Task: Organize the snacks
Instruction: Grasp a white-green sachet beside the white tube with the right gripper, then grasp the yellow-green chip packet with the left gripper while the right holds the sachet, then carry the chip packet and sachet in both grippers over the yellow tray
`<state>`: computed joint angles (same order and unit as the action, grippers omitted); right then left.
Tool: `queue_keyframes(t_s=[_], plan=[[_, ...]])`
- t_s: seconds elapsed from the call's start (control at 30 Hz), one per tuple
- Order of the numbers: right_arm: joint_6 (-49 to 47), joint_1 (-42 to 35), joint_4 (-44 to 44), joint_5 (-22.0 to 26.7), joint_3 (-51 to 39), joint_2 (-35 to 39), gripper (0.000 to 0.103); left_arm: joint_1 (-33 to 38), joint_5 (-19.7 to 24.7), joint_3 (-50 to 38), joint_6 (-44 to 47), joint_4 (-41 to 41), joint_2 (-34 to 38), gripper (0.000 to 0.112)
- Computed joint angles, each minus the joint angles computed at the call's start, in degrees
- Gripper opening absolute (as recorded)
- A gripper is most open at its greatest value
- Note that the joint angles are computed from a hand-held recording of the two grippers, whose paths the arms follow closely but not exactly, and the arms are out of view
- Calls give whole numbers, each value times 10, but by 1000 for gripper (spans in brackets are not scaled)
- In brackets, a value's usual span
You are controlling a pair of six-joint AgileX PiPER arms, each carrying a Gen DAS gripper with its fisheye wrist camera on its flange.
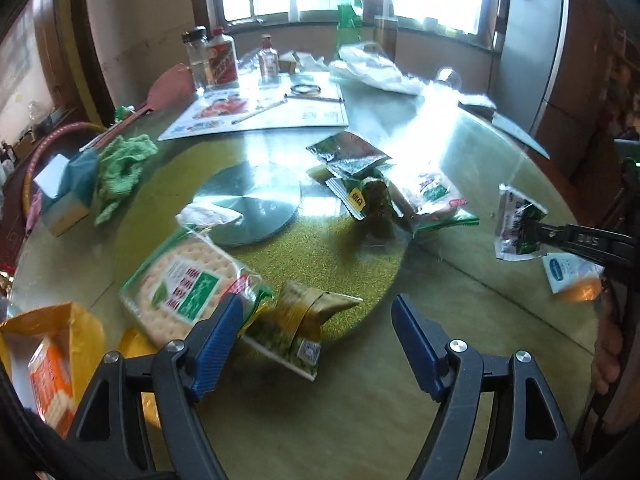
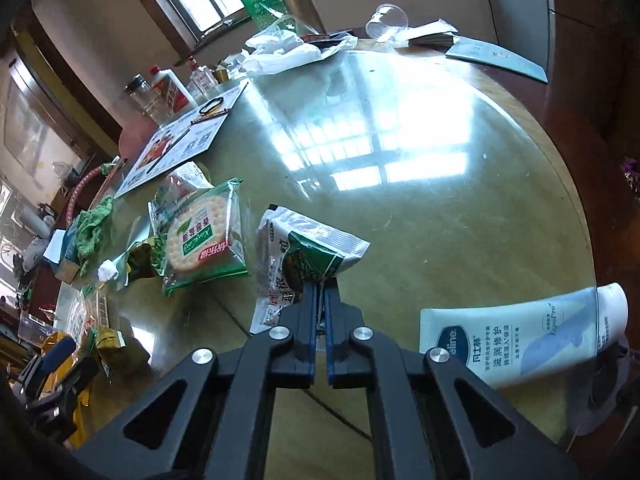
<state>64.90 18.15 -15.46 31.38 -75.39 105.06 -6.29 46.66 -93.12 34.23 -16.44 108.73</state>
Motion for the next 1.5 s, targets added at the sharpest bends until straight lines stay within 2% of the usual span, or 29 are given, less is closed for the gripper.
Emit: queue_keyframes(t_s=[0.03, 0.1, 0.23, 0.4, 0.57, 0.6, 0.63, 0.67, 0.8, 0.97, 1.07, 1.2, 1.3, 1.37, 1.5], plan=[[3, 0, -3, -5, 3, -1, 4, -3, 10, -17, -10, 14, 13, 63], [-6, -1, 7, -14, 7, -3, 4, -4, 49, -58, -20, 24, 42, 54], [-17, 0, 14, -22, 14, -7, 4, -3, 79, -67, 3, 19, 54, 54], [-18, 5, 13, -27, 17, -8, 4, -13, 73, -56, -27, 44, 55, 54], [-23, 5, 18, -29, 20, -11, 4, -9, 87, -85, -52, 28, 67, 54], [-26, 5, 19, -29, 20, -11, 4, -12, 90, -91, -58, 33, 70, 52], [-28, 6, 20, -29, 21, -12, 4, -16, 90, -94, -65, 41, 73, 42], [-24, 9, 16, -28, 22, -13, 4, -19, 92, -98, -76, 52, 76, 39], [-25, 16, 17, -29, 28, -20, 3, -16, 83, -86, -100, 52, 69, 33], [-28, 29, 13, -29, 37, -36, 3, 1, 37, -6, -104, 28, 5, 32], [-19, 43, 0, -27, 45, -49, 3, 18, 4, 65, -84, 4, -58, 32], [3, 77, -26, -16, 47, -73, 3, 55, -7, 133, -58, -34, -126, 32], [14, 115, -43, -6, 36, -89, 3, 97, -5, 173, -48, -50, -177, 32], [19, 146, -54, 7, 17, -90, 3, 152, 20, 193, -17, -88, -213, 32], [6, 214, -64, 33, -49, -70, 3, 246, 51, 201, 20, -110, -248, 32]])
